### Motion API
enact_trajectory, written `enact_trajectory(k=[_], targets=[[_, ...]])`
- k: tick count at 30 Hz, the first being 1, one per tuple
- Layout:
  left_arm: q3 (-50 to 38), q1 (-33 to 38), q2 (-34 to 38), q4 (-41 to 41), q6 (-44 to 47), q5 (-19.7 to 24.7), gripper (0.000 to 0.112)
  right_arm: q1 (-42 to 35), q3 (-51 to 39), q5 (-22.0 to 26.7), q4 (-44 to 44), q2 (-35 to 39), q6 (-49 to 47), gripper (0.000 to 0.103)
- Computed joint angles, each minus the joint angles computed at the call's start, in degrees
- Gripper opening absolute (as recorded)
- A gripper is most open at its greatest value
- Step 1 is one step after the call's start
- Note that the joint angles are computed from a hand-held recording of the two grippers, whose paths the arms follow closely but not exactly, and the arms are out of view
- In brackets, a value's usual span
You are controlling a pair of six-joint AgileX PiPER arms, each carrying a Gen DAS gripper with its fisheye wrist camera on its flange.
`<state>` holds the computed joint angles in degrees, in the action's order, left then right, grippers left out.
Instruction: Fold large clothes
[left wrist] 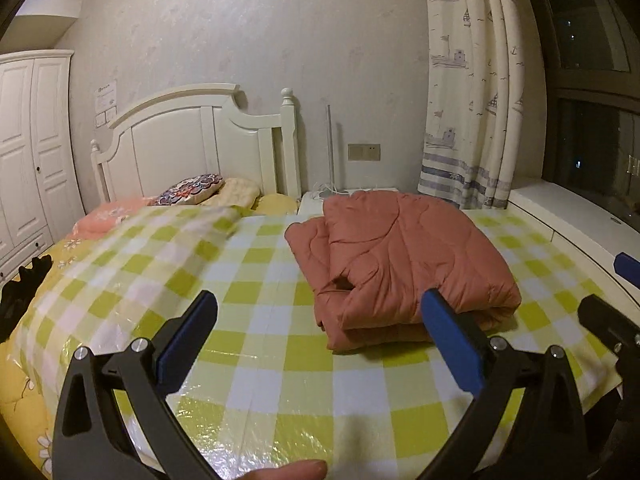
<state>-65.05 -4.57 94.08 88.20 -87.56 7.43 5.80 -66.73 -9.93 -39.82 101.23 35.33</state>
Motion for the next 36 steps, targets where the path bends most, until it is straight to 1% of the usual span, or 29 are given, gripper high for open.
enact_trajectory(k=[1,2,3,4,7,8,10,14,17,19,25,34,36], targets=[[0.5,-0.1,-0.2,3.8,-3.8,0.3,0.101,0.4,-0.1,0.3,1.3,0.2,-1.3,0.099],[0.8,-0.1,-0.3,6.1,-6.1,0.5,0.101,0.6,0.1,0.3,1.2,0.3,-1.4,0.099],[1.1,-0.1,-0.4,8.6,-8.7,0.6,0.101,1.0,0.0,0.4,2.9,0.6,-3.2,0.099],[1.0,0.0,-0.3,8.8,-9.0,0.5,0.101,1.3,-0.4,0.8,3.1,0.9,-3.5,0.099],[0.1,0.3,0.4,3.1,-3.6,0.2,0.101,1.8,-0.8,1.4,0.9,1.3,-1.4,0.099],[0.1,0.4,0.4,3.0,-3.7,0.2,0.101,2.0,-0.8,1.6,1.9,1.5,-2.5,0.099],[0.3,0.6,0.5,3.5,-4.5,0.2,0.101,2.1,-0.7,1.6,1.5,1.4,-2.3,0.099],[0.7,0.9,0.4,4.3,-5.4,0.1,0.101,2.9,-0.5,1.7,6.4,1.4,-7.6,0.099],[0.9,0.8,0.5,4.7,-6.0,0.3,0.101,3.1,-0.4,1.8,7.1,1.5,-8.5,0.099],[0.7,0.9,0.8,3.1,-4.4,0.2,0.101,3.2,-0.4,1.9,7.1,1.5,-8.4,0.099],[0.7,0.9,0.9,2.6,-4.0,0.3,0.101,3.3,-0.6,2.1,7.6,1.8,-8.8,0.099],[1.1,1.0,1.1,3.6,-5.2,0.2,0.101,3.4,-0.6,2.0,6.9,2.0,-8.3,0.099],[1.1,1.0,1.1,3.7,-5.2,0.1,0.101,3.5,-0.6,1.9,8.1,2.1,-9.6,0.099]])
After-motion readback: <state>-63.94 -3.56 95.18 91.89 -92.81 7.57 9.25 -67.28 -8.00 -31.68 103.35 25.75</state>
